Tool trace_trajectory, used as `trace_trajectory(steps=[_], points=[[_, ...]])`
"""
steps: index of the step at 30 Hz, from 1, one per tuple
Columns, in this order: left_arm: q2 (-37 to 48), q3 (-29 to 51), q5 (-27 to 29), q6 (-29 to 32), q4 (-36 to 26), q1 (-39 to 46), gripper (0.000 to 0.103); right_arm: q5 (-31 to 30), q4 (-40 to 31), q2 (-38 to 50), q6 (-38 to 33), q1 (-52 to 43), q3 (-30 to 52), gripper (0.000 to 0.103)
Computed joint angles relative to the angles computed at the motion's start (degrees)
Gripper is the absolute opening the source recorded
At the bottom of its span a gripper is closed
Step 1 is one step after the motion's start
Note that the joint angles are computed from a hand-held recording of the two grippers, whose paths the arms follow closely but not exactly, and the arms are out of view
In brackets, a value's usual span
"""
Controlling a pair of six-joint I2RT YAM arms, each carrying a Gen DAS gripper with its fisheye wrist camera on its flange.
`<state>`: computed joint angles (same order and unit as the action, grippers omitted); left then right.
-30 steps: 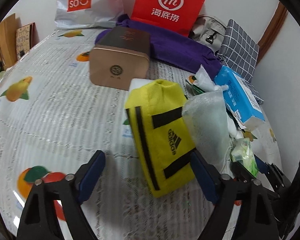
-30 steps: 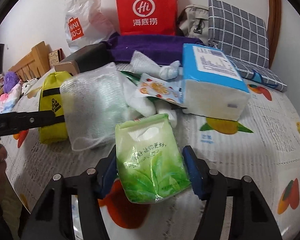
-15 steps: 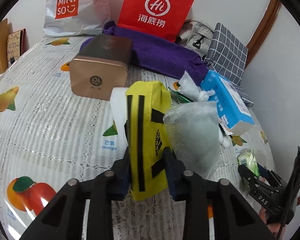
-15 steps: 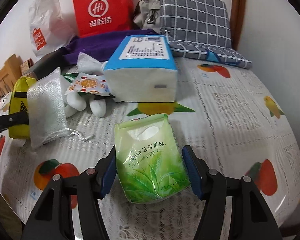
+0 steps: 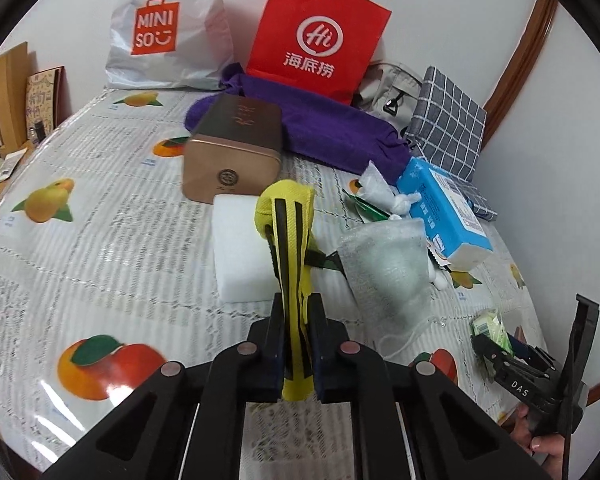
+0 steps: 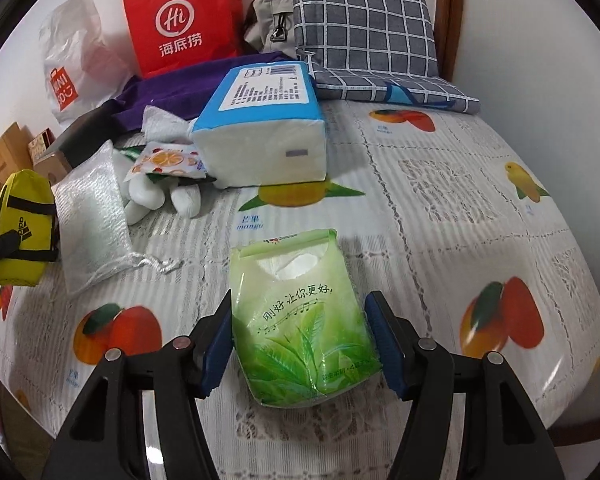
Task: Organize soft objects
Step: 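Carry the yellow pouch with the left tool while the right tool carries the green packet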
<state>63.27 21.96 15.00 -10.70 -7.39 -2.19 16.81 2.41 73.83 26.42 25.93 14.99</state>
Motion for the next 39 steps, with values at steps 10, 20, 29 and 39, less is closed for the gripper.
trace_trajectory(steps=[10, 20, 29, 39], points=[[-8.6, 1.5, 3.8, 4.0, -9.1, 7.6, 0.01, 0.7, -9.2, -1.3, 3.5, 4.4, 3.5, 0.061], [-9.2, 3.8, 3.2, 5.8, -12.5, 7.0, 0.009, 1.6, -13.8, -7.1, 4.2, 6.2, 4.4, 0.061], [0.9, 2.8, -1.7, 4.7, -6.4, 2.9, 0.016, 0.1, -11.9, -5.3, 3.3, 5.2, 4.2, 0.061], [3.3, 4.5, -3.1, 4.4, -4.6, 1.5, 0.01, -1.3, -10.8, -3.8, 1.4, 3.1, 5.0, 0.06]])
